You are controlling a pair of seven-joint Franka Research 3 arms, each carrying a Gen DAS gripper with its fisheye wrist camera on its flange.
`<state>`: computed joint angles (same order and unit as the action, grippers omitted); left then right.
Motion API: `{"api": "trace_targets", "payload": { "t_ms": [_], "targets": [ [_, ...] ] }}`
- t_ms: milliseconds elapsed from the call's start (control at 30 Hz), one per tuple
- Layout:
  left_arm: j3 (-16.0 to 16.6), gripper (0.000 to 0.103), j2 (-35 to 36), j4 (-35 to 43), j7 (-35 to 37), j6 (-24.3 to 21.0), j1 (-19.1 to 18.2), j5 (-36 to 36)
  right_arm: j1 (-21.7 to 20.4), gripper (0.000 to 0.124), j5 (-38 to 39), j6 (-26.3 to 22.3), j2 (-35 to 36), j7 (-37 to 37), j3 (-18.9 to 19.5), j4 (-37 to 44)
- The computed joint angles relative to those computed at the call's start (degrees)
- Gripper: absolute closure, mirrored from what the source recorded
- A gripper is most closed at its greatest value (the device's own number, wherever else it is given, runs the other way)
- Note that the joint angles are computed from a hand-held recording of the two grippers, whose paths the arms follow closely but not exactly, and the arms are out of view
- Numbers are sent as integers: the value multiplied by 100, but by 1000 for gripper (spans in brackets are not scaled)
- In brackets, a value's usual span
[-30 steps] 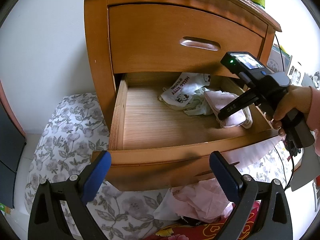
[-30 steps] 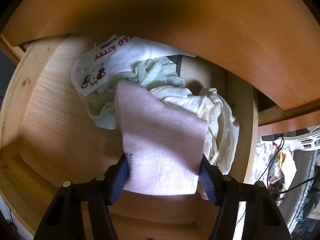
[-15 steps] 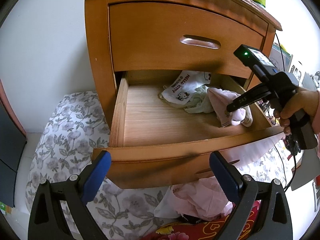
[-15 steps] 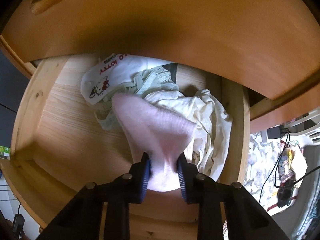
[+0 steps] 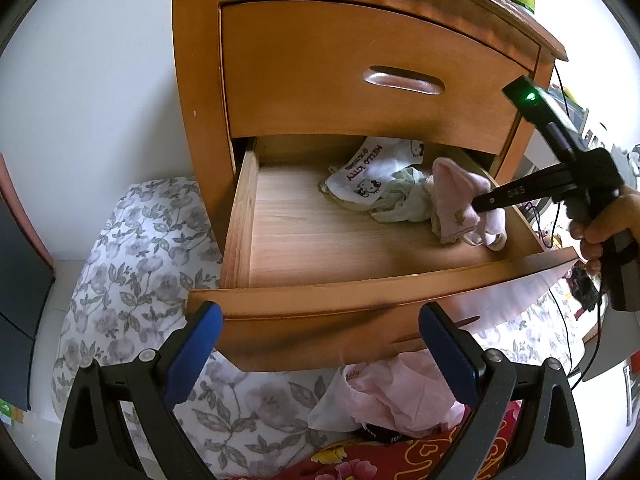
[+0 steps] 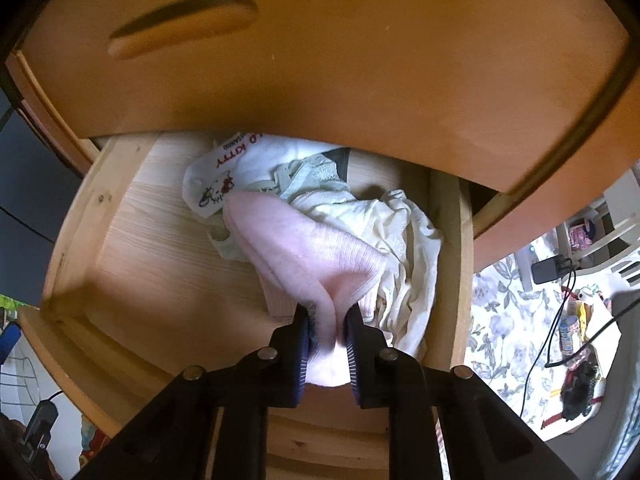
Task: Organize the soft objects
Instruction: 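Lift the pink sock up out of the drawer with the right tool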
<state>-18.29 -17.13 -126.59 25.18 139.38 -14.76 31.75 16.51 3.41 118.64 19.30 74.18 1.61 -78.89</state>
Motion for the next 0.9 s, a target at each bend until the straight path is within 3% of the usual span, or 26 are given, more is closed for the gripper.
{"api": "trace_targets", "payload": {
  "t_ms": [900],
  "targets": [
    [-98, 4, -15, 374, -59, -746, -122, -26, -205, 107, 1459, 1886, -2123, -1042, 161, -1917]
  ]
}}
